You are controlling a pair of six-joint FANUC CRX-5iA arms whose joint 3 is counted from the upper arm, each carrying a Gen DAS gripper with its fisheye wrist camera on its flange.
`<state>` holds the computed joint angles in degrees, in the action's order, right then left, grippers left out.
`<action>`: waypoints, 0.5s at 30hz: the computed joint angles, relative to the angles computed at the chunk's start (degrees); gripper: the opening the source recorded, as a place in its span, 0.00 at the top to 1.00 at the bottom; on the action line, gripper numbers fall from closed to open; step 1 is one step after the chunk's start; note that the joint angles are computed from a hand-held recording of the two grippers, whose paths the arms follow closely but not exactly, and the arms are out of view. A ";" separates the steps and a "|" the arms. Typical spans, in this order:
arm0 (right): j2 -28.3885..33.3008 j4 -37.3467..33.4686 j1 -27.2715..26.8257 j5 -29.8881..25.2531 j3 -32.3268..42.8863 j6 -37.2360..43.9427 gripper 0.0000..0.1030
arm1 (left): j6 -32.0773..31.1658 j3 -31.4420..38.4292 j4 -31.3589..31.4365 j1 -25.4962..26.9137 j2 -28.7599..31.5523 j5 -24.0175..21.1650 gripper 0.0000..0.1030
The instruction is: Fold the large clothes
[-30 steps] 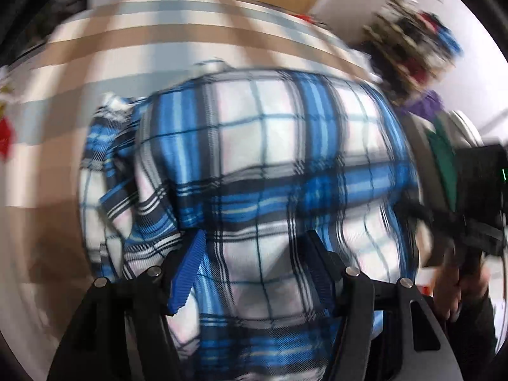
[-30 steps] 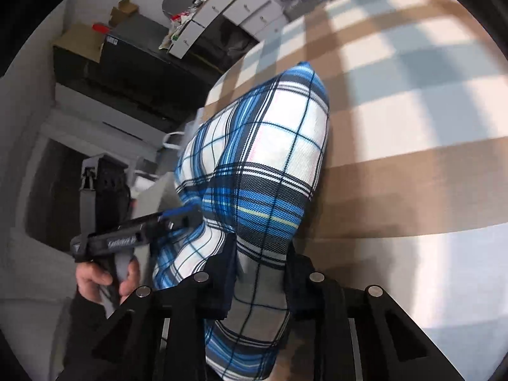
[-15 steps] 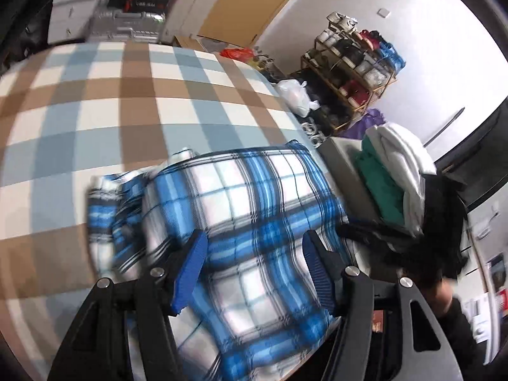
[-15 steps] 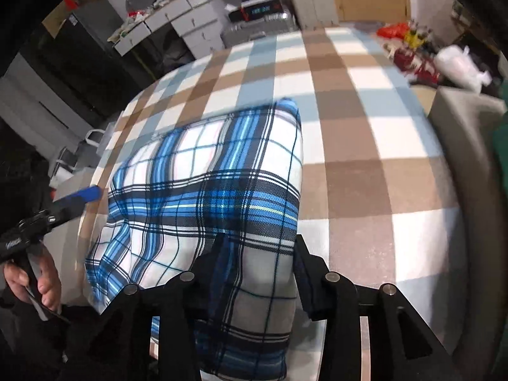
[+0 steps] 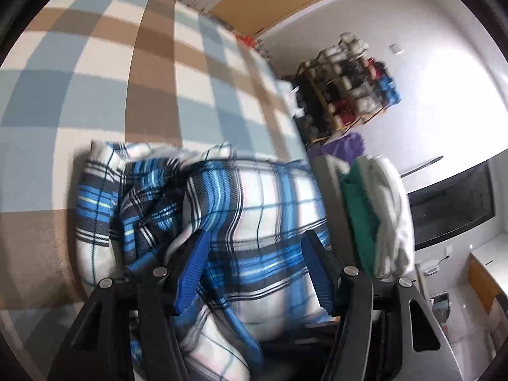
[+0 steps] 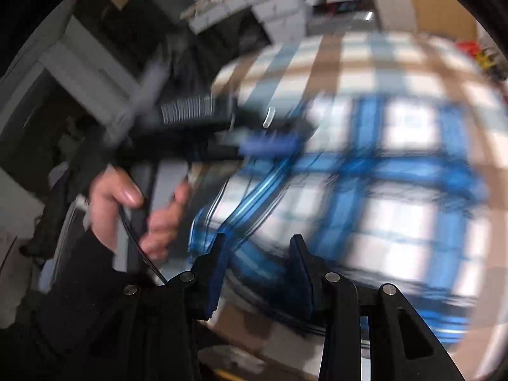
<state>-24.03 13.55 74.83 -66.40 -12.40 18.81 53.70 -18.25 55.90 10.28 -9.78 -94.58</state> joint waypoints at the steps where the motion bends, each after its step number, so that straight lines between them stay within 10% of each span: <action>1: 1.58 -2.46 -1.21 -0.19 0.54 1.50 0.64 | -0.66 -0.40 0.84 0.42 -0.64 0.61 0.46; 9: -5.85 8.91 5.53 6.45 -9.16 -11.53 0.68 | 0.74 -0.15 -3.24 5.21 -2.28 -0.73 0.46; 15: -14.44 31.33 16.37 -5.84 -15.98 -31.06 0.65 | 2.53 -0.43 -5.97 4.34 -1.62 -1.98 0.46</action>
